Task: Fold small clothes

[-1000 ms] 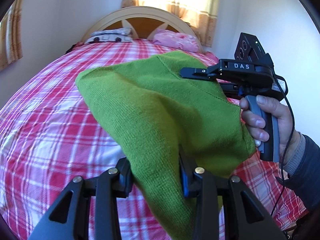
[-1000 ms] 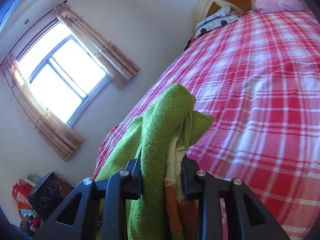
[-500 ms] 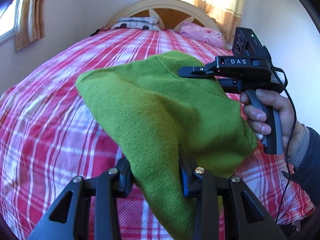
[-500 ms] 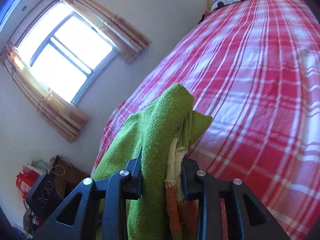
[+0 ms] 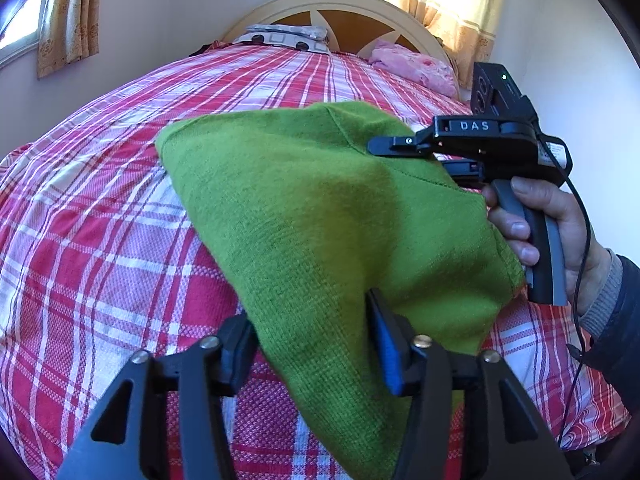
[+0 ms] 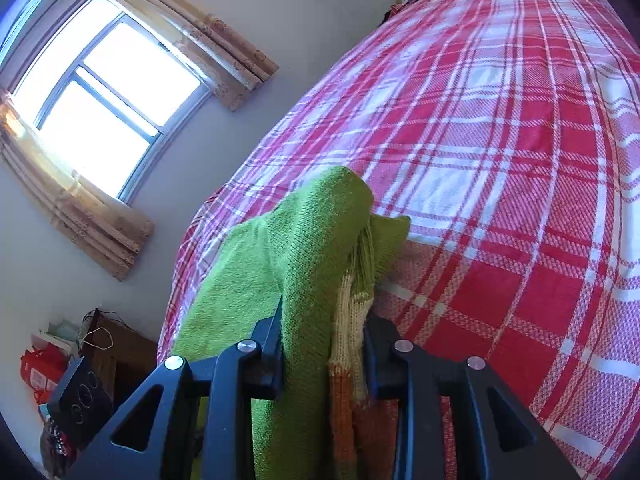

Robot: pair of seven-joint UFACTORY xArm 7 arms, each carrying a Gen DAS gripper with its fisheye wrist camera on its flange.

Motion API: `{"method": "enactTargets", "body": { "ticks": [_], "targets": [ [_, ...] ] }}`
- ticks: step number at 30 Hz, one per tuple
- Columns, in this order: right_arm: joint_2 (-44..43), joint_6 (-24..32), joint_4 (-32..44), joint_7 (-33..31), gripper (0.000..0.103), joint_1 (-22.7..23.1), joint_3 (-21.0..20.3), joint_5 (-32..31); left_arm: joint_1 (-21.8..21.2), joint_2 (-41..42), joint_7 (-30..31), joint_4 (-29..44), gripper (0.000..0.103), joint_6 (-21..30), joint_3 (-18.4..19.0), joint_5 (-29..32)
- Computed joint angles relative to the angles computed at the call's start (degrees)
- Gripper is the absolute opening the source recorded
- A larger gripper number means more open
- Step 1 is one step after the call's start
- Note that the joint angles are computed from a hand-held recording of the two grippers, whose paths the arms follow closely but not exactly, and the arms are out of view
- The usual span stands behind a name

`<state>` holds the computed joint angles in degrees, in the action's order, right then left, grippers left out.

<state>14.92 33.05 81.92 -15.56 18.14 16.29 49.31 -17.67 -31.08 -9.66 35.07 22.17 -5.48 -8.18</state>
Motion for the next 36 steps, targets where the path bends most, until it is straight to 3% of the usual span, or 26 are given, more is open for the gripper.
{"method": "enactTargets", "body": {
  "ticks": [1,3,5,10,13,19,22,27,31,36],
  "targets": [
    [-0.48,0.09,-0.56,0.64,0.036,0.04,-0.3,-0.68,1.0,-0.12,-0.98,0.09,0.069,0.42,-0.93,0.89],
    [-1.14,-0.11,-1.41,1.44,0.04,0.02,-0.51,-0.89,2.99,-0.84,-3.1,0.13,0.074,1.64,-3.1,3.44],
    [-3.13,-1.58,-3.4,5.15,0.053,0.73,-1.63,-3.67,3.23,-1.71,-3.95,0.19,0.074,2.82,-3.67,4.76],
    [-12.6,-5.39,-11.12,14.64,0.059,2.03,-3.81,-12.1,3.96,-6.15,-6.52,-0.92,0.077,4.5,-5.03,7.56],
    [-21.25,-8.46,-18.27,20.75,0.071,3.14,-4.46,-19.4,4.35,-9.61,-7.84,-2.0,0.081,4.24,-5.25,8.62],
    [-36.97,-11.57,-29.85,31.31,0.072,4.84,-3.23,-29.68,4.91,-14.39,-9.75,-1.68,0.083,3.69,-5.25,9.21],
    [-42.25,-11.12,-32.2,35.89,0.073,5.15,-1.32,-34.82,4.94,-16.57,-10.23,-1.2,0.09,3.38,-5.73,9.57],
    [-45.63,-8.79,-31.47,40.42,0.073,4.85,1.77,-43.16,4.89,-18.03,-10.47,-0.39,0.091,2.19,-6.82,10.29],
    [-47.91,-6.8,-30.15,44.04,0.073,2.58,5.01,-49.73,4.96,-19.06,-10.87,-0.44,0.098,1.51,-7.43,10.67],
    [-49.4,-5.36,-29.65,45.71,0.074,2.78,5.08,-52.55,4.66,-19.21,-10.94,-0.24,0.098,1.3,-7.74,10.93]
  ]
}}
